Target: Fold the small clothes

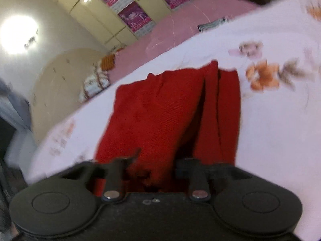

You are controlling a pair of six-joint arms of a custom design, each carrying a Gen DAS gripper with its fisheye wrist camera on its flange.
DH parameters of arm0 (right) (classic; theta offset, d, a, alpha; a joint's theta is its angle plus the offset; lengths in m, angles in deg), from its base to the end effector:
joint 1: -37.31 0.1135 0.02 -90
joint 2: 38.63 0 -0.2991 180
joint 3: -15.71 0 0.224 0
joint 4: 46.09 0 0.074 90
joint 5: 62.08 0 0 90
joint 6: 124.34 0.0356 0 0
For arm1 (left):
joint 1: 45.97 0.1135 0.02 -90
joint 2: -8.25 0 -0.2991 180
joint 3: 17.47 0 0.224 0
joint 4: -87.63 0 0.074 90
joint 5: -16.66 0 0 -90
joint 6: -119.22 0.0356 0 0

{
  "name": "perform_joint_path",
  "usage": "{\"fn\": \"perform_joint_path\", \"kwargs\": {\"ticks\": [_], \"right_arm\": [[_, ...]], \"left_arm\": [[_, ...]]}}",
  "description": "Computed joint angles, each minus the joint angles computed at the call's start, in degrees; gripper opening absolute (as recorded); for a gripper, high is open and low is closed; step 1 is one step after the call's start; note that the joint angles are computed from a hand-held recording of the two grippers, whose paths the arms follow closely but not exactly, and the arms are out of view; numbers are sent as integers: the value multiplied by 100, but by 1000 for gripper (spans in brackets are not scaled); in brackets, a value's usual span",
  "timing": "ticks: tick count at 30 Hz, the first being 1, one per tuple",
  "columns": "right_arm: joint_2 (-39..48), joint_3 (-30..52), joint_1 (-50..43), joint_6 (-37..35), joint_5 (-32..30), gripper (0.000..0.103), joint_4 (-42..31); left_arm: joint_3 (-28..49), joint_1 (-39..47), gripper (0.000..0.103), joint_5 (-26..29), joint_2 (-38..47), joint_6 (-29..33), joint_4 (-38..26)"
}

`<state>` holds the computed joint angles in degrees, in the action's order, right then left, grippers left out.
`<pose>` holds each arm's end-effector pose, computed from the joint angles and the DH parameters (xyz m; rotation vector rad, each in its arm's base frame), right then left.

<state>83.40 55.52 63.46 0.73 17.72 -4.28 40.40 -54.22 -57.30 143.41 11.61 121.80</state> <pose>0.2593 0.1343 0.0744 0.0872 2.3789 0.7422 0.3552 -0.0614 0.0319 -0.0486 2.3512 -0.5501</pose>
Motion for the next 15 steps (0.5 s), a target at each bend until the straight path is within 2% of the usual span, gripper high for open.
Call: {"fn": "perform_joint_path", "kwargs": {"ticks": [1,2,3,7,9,10,11,14,15], "right_arm": [[-108,-21,130,-220,235,19,-81],[-211,-25,256,-421,454,18,-175],[-370,-64,440,-672,770,17,-252],[-1034,-339,1020,-1582,1777,17,-275],[-992,-590,1037,-1748,2022,17,99],[-733,-640,879,-1575,1938,18,200],[-366,-403,575,-1371,1591,19,50],[398,-725,-305,-376,228,29,1399],[520,-883,-498,-172,-1,41,1870]], "left_arm": [[237,-107,102,-170,-8,155,-358],[256,-180,99,-276,-59,249,-374],[206,-265,91,-339,-126,336,-240],[190,-577,90,-490,-281,551,-267],[398,-716,90,-546,-185,579,-612],[507,-763,90,-578,-117,554,-769],[521,-767,90,-523,-46,476,-713],[418,-721,90,-475,-79,523,-601],[408,-685,90,-420,-89,555,-607]]}}
